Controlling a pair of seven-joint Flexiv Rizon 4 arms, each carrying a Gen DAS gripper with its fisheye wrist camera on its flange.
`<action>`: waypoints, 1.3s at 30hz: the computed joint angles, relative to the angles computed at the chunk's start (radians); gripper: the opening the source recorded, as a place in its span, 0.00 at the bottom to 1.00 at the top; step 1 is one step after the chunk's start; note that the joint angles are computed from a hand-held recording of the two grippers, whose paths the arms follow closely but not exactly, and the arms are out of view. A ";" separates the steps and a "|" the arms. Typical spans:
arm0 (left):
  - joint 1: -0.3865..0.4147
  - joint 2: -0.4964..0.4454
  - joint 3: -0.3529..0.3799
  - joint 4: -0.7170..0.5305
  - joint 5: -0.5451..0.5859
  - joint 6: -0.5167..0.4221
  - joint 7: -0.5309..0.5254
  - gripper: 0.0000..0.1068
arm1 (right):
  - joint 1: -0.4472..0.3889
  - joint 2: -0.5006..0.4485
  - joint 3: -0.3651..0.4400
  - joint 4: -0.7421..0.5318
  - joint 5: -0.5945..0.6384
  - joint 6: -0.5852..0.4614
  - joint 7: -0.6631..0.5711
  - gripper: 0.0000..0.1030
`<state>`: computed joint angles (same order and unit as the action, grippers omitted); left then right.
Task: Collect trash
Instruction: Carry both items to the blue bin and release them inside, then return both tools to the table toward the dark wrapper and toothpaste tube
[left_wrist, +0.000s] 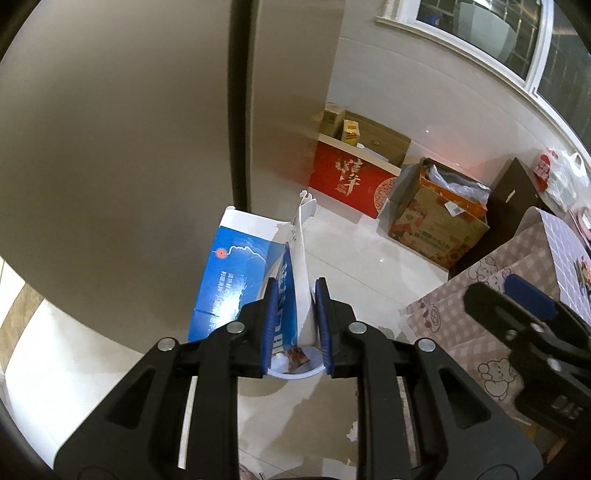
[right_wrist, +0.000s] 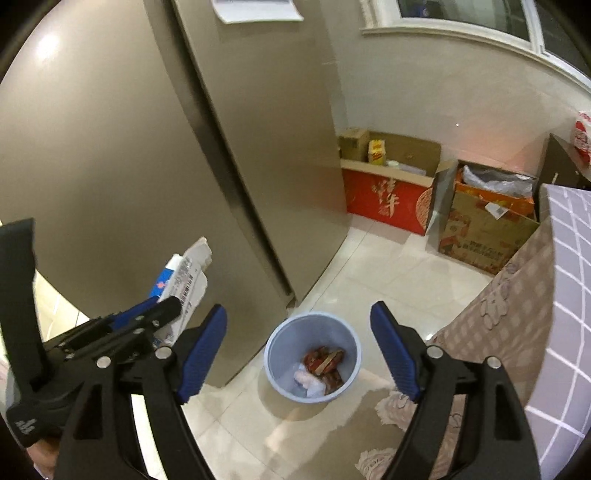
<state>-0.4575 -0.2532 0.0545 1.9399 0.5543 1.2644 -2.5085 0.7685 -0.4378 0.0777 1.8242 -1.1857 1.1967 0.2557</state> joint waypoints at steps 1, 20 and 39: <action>0.006 -0.009 -0.007 -0.008 -0.011 0.003 0.012 0.19 | 0.000 0.006 -0.006 0.006 -0.012 0.001 0.016 0.78; -0.080 0.034 -0.012 -0.125 0.256 -0.189 -0.226 0.84 | -0.079 0.097 0.043 0.093 -0.138 -0.022 0.191 0.81; -0.235 -0.047 -0.217 -0.335 0.190 -0.275 -0.068 0.84 | -0.245 0.760 0.323 0.578 0.355 -0.416 -0.051 0.81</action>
